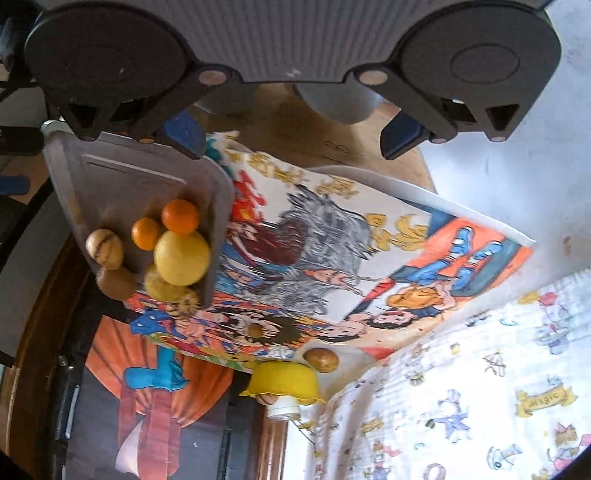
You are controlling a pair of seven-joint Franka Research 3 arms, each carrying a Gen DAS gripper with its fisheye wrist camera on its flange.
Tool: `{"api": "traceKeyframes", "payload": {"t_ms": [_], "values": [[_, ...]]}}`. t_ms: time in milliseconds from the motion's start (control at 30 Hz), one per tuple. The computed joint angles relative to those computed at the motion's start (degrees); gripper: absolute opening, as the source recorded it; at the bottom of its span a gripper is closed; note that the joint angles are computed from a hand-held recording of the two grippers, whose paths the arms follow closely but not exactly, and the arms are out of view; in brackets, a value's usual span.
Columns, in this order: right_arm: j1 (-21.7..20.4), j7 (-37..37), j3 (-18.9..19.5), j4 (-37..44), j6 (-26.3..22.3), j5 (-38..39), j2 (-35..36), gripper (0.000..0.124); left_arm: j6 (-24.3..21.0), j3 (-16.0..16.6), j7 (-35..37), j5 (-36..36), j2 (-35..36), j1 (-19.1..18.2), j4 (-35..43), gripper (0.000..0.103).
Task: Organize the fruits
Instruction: 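Withdraw both open tools from the tray toward the remaining potato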
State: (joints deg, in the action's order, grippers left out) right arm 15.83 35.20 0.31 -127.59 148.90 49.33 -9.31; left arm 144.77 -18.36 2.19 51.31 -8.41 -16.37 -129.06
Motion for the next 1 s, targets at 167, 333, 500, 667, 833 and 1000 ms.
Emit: {"api": "traceKeyframes", "payload": {"t_ms": [167, 333, 500, 667, 833, 1000], "values": [[0.57, -3.46, 0.61, 4.7, -0.37, -0.49, 2.9, 0.102, -1.07, 0.81, -0.79, 1.68, -1.13, 1.66, -0.24, 0.102], [0.56, -8.92, 1.46, 10.89, 0.13, 0.72, 6.31, 0.102, -1.33, 1.82, 0.94, 4.14, -1.85, 3.9, 0.7, 0.103], [-0.1, -10.4, 2.64, 20.34, 1.02, 7.46, 11.35, 0.102, -3.34, 2.28, 4.35, 11.51, 0.5, 6.07, 6.25, 0.103], [-2.6, 1.81, 4.85, 37.14, -2.2, 14.9, 20.7, 0.102, -1.97, 4.65, 6.87, 19.49, 6.73, 7.31, 15.45, 0.103], [-3.18, 9.93, 9.2, 54.72, 6.45, 19.01, 32.87, 0.103, 3.06, 8.99, 10.46, 21.5, 17.91, 7.36, 29.41, 0.103], [1.41, 27.51, 6.57, 70.64, 13.94, 9.14, 47.39, 0.103, 7.14, 13.47, 15.56, 19.44, 30.88, 6.23, 43.74, 0.103]]}}
